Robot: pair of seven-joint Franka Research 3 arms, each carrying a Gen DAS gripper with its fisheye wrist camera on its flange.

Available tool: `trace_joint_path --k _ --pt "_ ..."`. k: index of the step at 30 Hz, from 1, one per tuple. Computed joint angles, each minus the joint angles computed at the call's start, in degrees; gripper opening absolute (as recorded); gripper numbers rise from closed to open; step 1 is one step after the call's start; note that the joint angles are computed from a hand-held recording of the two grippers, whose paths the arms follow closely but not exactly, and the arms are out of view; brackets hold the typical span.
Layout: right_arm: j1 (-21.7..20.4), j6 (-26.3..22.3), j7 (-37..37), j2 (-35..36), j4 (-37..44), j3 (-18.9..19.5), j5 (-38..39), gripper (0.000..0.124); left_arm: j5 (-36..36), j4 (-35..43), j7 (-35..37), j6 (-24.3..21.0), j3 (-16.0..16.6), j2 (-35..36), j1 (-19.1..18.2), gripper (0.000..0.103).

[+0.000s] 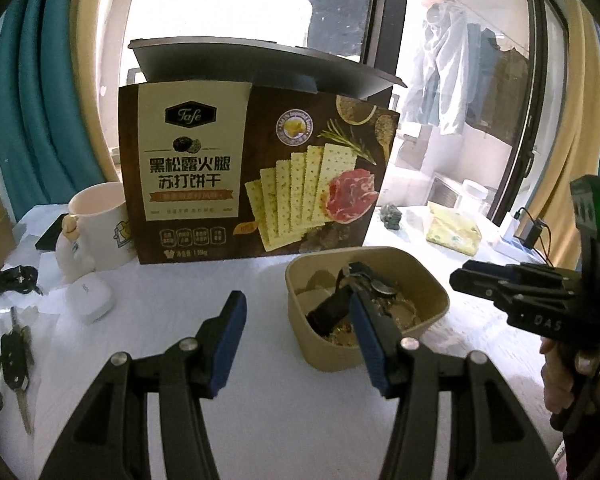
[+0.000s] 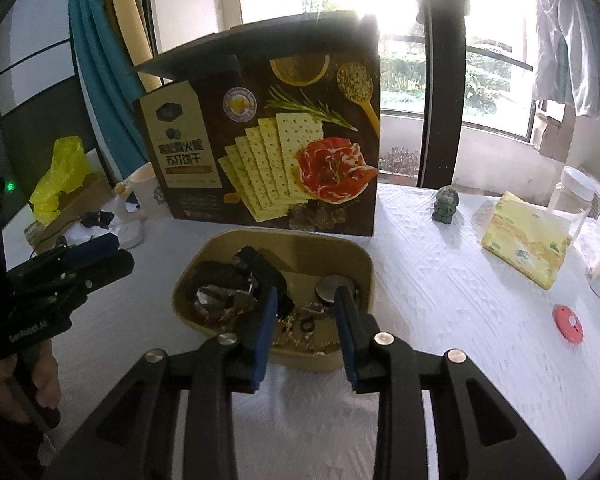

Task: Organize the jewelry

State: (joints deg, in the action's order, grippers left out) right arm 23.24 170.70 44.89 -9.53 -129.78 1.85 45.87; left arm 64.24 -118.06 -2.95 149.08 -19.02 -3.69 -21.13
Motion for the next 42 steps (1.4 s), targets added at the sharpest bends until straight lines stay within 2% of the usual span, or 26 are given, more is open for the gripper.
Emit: trace_joint_path --k 7,14,19,20,23,28,30,33,35,38,42 --pt "1.1 0.5 -0.5 -4.9 -4.8 -0.9 1.1 0.037 -5.4 0.4 4.4 -3.1 -0.8 -0.2 -1.3 0.054" --pt "2.9 2.9 0.0 -10.0 -9.6 -2.9 0.6 0.043 -4.4 1.0 3.6 -3.1 -1.8 -1.2 -2.1 0.054" --pt "3.0 4.5 1.9 -14.4 -12.9 -4.0 -2.2 0.047 -5.4 3.9 6.7 -7.5 -2.6 -0.3 -3.4 0.055" --pt "3.1 4.8 2.4 -15.2 -13.4 -4.3 -2.8 0.048 -5.6 4.3 7.2 -8.2 -2.7 -0.3 -3.7 0.056" --pt "3.7 6.5 3.6 -18.0 -15.3 -5.4 -4.2 0.051 -3.7 5.5 6.8 -10.8 -3.2 -0.6 -4.4 0.071" --pt "1.5 9.2 7.1 -22.2 -18.0 -4.2 -9.0 0.053 0.4 6.4 3.6 -14.6 -4.3 -1.7 -5.4 0.094" --pt "0.9 9.4 8.1 -24.3 -18.9 -4.2 -10.8 0.054 1.8 6.9 1.3 -17.2 -5.0 -2.1 -5.8 0.096" --pt "-0.2 9.5 9.7 -26.8 -20.1 -3.6 -13.7 0.057 3.0 6.1 -1.1 -17.7 -5.2 -3.6 -6.0 0.098" --pt "-0.4 9.7 10.7 -28.6 -20.9 -3.7 -15.2 0.061 2.9 5.6 -0.6 -18.6 -5.6 -4.4 -6.0 0.098" --pt "-0.2 10.1 12.3 -30.4 -21.9 -4.4 -17.2 0.063 2.5 5.9 1.0 -22.8 -6.7 -4.8 -6.3 0.098" --pt "-0.6 9.8 14.9 -30.4 -22.5 -4.6 -18.9 0.064 1.2 4.2 1.0 -20.1 -6.0 -6.0 -6.0 0.098"
